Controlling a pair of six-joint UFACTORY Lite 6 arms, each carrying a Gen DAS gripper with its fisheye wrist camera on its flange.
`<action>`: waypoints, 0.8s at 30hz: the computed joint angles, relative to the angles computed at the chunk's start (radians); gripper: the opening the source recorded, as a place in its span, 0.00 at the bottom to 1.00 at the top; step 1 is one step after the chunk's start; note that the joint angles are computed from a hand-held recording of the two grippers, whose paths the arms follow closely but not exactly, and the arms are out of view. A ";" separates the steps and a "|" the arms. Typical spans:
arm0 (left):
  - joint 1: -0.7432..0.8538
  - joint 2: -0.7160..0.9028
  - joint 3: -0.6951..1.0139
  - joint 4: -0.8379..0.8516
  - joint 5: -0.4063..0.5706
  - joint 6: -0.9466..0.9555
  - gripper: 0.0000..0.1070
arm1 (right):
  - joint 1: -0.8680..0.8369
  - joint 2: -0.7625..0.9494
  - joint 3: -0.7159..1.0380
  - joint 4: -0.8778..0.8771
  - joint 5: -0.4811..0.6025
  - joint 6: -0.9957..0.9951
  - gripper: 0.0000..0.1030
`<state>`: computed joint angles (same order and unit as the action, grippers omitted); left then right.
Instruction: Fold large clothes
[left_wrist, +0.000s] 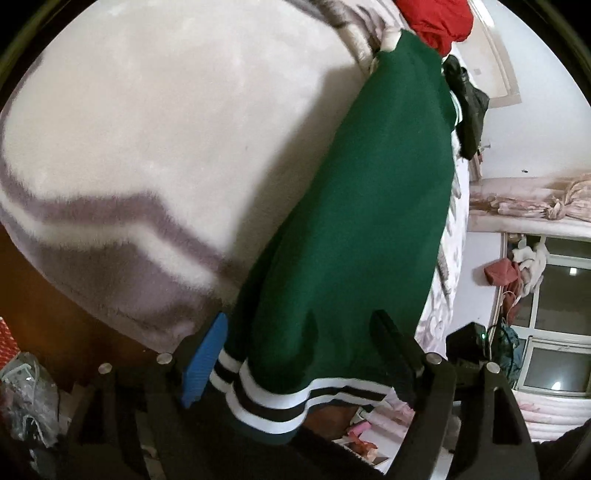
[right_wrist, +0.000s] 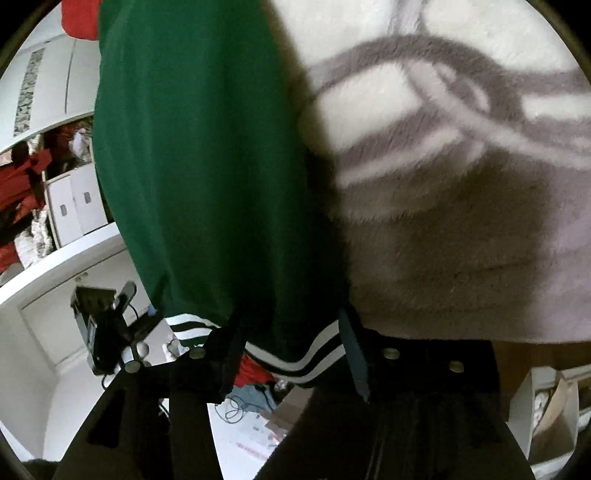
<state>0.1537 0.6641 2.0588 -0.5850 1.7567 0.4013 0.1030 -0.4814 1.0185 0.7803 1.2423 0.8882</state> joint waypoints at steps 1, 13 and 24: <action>-0.006 -0.025 -0.067 0.018 -0.026 0.023 0.73 | -0.006 -0.019 -0.042 0.023 -0.021 -0.018 0.54; -0.052 -0.083 -0.354 -0.002 -0.171 0.173 0.82 | 0.063 -0.104 -0.400 0.421 -0.325 -0.402 0.80; -0.054 -0.115 -0.373 -0.052 -0.140 0.230 0.59 | 0.140 -0.026 -0.428 0.478 -0.346 -0.523 0.89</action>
